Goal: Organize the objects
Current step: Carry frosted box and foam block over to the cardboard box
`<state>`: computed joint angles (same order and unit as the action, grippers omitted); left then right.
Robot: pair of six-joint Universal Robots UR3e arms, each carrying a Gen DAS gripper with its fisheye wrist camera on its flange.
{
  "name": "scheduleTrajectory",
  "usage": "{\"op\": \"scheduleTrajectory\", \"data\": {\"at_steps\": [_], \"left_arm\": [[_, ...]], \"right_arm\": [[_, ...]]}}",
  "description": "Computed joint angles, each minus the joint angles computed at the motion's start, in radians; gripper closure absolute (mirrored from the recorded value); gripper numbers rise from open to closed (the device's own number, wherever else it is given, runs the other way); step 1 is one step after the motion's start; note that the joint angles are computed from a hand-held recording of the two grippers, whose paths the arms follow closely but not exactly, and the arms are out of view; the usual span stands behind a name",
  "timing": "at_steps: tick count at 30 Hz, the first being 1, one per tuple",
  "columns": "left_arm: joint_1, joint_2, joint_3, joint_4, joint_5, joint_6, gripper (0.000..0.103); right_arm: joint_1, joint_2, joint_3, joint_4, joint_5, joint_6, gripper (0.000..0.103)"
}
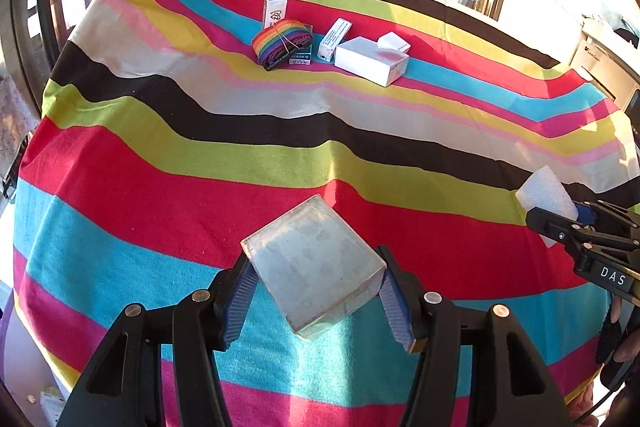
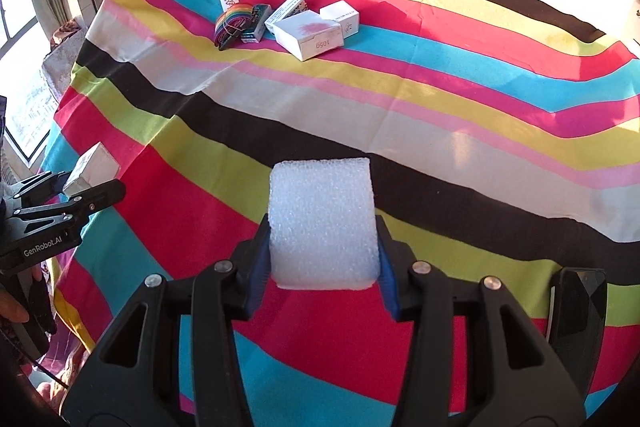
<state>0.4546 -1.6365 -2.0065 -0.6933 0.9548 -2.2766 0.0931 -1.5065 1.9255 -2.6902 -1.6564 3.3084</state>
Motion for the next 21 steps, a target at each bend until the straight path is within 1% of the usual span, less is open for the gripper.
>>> {"op": "scheduleTrajectory", "data": {"at_steps": [10, 21], "left_arm": [[0.112, 0.086, -0.057, -0.088, -0.054, 0.103, 0.045], [0.238, 0.152, -0.089, -0.217, -0.09, 0.232, 0.045]], "right_arm": [[0.075, 0.004, -0.021, 0.032, -0.003, 0.01, 0.053], [0.192, 0.067, -0.126, 0.091, -0.033, 0.015, 0.053]]}}
